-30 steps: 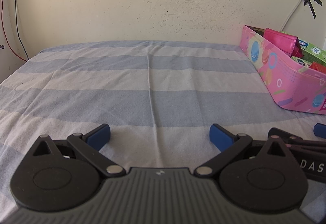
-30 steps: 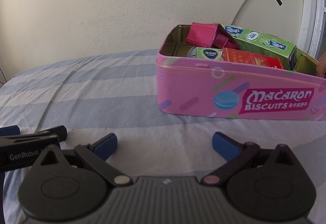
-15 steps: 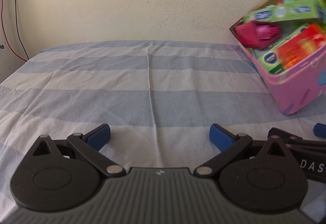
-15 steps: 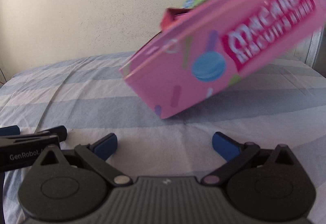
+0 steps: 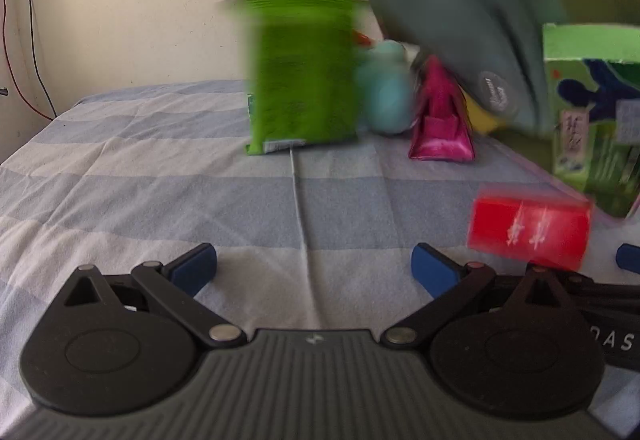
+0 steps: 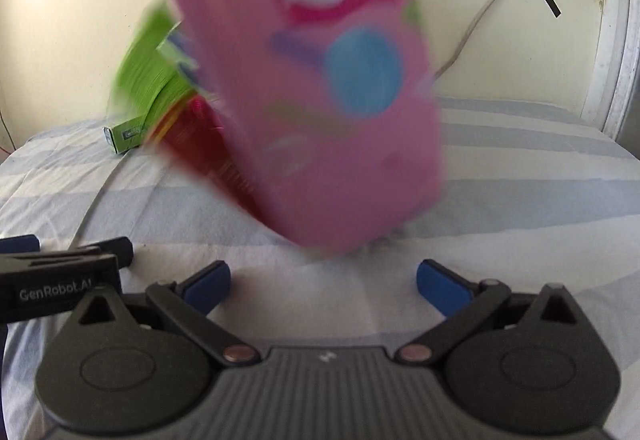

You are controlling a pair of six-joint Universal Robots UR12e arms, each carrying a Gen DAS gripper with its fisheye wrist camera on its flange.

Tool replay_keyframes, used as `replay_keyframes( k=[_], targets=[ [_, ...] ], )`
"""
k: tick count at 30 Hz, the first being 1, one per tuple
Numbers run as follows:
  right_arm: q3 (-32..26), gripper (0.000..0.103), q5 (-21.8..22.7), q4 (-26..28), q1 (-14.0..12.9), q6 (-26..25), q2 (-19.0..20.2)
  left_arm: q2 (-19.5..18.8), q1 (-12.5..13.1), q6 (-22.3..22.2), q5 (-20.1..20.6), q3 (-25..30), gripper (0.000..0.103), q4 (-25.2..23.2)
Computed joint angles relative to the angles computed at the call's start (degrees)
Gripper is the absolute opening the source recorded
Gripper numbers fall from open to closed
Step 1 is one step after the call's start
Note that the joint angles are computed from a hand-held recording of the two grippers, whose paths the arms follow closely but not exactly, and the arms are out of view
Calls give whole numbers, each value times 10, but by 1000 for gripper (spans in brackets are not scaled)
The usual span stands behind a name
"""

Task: Organize objects
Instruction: 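Tip the pink Macaron Biscuits tin over, spilling its contents onto the bed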

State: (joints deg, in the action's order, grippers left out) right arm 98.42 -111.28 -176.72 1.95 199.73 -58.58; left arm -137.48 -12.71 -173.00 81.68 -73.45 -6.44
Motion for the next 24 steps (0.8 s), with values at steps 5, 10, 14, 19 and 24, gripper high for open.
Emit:
replay_keyframes(
  k=[5, 10, 14, 19, 24],
  targets=[
    [0, 103, 0, 1, 0, 0, -1, -2, 0, 0, 0, 2, 103, 0],
    [0, 103, 2, 1, -2, -1, -1, 1, 0, 0, -1, -2, 103, 1],
    [-7, 103, 0, 2, 1, 1, 5, 1, 0, 0, -1, -2, 103, 1],
    [-7, 103, 0, 2, 1, 1, 5, 1, 0, 0, 0, -2, 103, 1],
    [-7, 103, 0, 2, 1, 1, 5, 1, 0, 0, 0, -2, 103, 1]
  ],
)
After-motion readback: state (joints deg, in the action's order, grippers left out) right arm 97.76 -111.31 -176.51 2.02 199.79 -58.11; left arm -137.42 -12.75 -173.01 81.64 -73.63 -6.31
